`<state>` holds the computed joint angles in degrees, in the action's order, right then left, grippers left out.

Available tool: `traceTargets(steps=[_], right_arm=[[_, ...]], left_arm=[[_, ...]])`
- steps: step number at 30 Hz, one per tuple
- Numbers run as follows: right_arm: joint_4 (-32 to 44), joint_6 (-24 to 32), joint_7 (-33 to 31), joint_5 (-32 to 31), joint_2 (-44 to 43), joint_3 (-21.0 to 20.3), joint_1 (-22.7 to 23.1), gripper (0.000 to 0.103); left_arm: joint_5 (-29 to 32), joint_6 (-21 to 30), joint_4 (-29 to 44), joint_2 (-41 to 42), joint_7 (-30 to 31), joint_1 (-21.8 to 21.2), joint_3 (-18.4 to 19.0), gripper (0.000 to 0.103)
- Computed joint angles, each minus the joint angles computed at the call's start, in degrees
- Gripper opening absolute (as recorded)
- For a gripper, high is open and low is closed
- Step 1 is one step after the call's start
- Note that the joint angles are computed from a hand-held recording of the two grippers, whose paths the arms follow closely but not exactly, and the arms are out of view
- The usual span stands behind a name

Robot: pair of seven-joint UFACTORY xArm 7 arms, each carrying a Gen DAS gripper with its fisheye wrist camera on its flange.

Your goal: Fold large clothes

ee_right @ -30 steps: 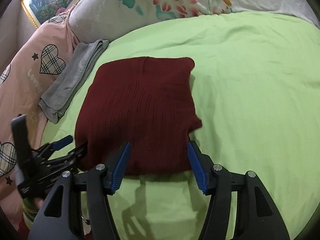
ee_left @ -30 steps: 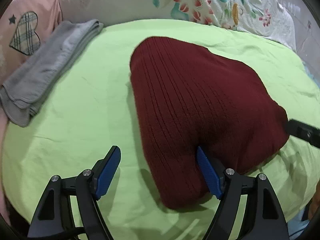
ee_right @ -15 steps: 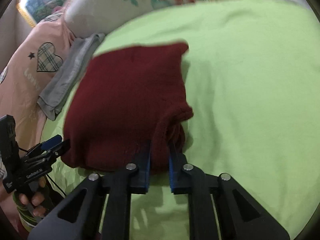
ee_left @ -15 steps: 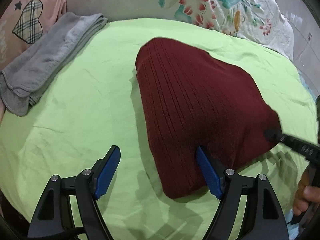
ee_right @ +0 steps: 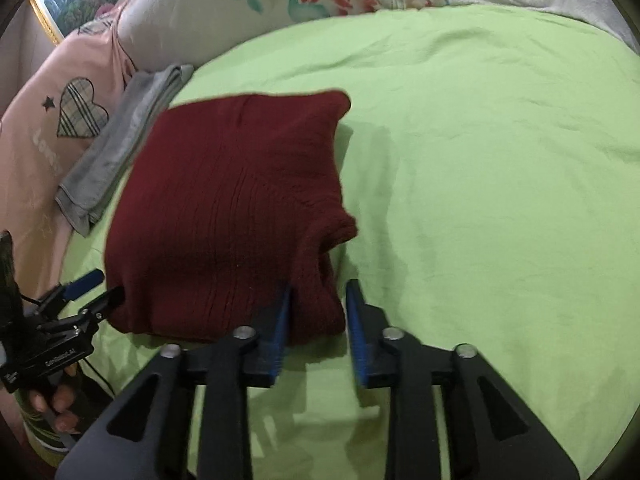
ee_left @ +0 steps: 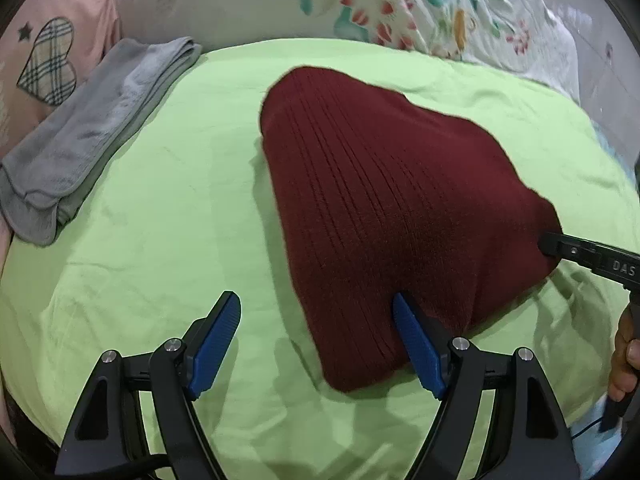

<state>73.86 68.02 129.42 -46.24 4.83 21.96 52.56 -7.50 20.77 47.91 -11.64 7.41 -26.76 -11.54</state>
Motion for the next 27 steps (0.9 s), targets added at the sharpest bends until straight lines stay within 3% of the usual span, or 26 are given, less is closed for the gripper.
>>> traceTargets(steps=[5, 8, 12, 20, 27], right_arm=[[4.1, 5.6, 0.8, -3.5, 0.9, 1.3, 2.7, 0.055], [7.4, 6.6, 0.2, -5.1, 3.3, 1.2, 4.6, 0.058], [9.7, 6.1, 0.0, -5.5, 5.9, 0.4, 7.6, 0.074], [15.2, 5.9, -2.3, -2.9, 11.8, -2.2, 13.0, 0.080], [17.2, 5.4, -5.7, 0.2, 13.2, -3.9, 15.3, 0.080]], left_arm=[[-2.0, 0.8, -1.8, -3.3, 1.1, -0.2, 1.2, 0.081], [-3.9, 1.1, -3.8, -5.9, 2.4, -0.9, 2.3, 0.083], [-5.3, 2.8, -6.5, -9.1, 4.2, -1.4, 3.2, 0.083], [-2.6, 5.2, -14.7, -15.6, 3.1, 0.0, 2.7, 0.083], [-1.4, 9.2, -15.4, -18.5, 3.2, -0.3, 3.0, 0.083]])
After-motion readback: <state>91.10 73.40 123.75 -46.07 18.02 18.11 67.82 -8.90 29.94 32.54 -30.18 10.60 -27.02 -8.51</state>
